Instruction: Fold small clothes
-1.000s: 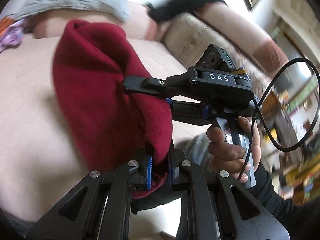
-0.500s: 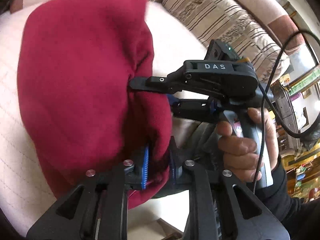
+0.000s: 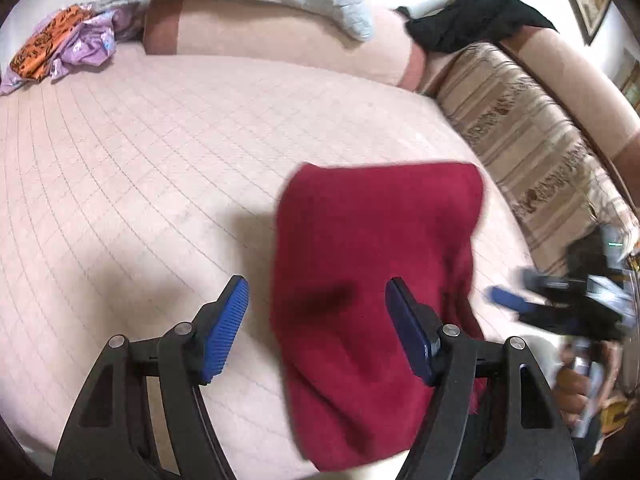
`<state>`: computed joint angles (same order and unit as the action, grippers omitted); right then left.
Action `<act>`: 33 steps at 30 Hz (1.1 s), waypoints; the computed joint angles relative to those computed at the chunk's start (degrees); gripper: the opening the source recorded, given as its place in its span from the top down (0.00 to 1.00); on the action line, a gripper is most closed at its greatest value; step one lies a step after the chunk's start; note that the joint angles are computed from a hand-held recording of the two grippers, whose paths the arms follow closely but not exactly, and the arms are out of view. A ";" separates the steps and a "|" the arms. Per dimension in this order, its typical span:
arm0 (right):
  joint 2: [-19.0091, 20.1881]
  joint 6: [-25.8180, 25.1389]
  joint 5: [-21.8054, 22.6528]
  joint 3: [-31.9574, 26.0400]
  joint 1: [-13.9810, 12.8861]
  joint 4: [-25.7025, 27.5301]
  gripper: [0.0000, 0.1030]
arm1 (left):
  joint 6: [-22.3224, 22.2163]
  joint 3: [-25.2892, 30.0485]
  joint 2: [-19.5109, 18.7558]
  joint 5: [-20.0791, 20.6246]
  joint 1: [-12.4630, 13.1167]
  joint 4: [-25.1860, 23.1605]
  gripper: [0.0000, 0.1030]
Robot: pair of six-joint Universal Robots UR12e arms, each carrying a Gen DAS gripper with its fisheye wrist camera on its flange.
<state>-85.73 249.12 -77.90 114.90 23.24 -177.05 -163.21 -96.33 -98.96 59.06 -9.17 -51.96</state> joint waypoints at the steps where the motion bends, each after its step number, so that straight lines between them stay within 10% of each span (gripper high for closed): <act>1: -0.30 -2.74 -0.03 -1.02 0.00 0.27 0.47 | -0.28 0.60 -0.60 -0.88 -0.03 -0.02 0.31; 10: 4.03 -19.12 3.28 -11.34 -2.02 13.52 0.47 | -5.25 6.44 -5.85 -2.01 -1.27 -1.02 0.31; 12: 5.44 -19.01 3.02 -12.51 -2.36 15.87 0.85 | -4.63 7.78 -7.23 -1.44 -2.01 -1.91 0.31; 14: 6.09 -16.81 1.96 -11.95 -2.73 15.07 0.93 | -4.68 7.95 -7.98 -1.96 -2.32 -1.18 0.31; 22: 5.85 -12.27 1.56 -9.91 -3.89 22.75 0.95 | -5.80 10.56 -12.06 -1.17 -4.05 -5.90 0.30; 28: 6.98 -13.64 4.73 -9.75 -5.06 20.79 0.96 | -10.38 11.65 -12.53 -9.77 -1.42 -12.91 0.23; 31: 5.86 -9.35 8.04 -6.31 -5.83 10.41 0.86 | -9.46 10.16 -10.25 -11.79 -0.41 -10.95 0.23; 33: 4.85 -7.97 7.97 -4.64 -5.76 5.41 0.40 | -8.28 9.97 -9.28 -11.08 -0.14 -11.97 0.23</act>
<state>-80.87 241.15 -69.94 110.25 17.48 -171.64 -171.49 -86.36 -108.24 47.97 -9.30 -63.94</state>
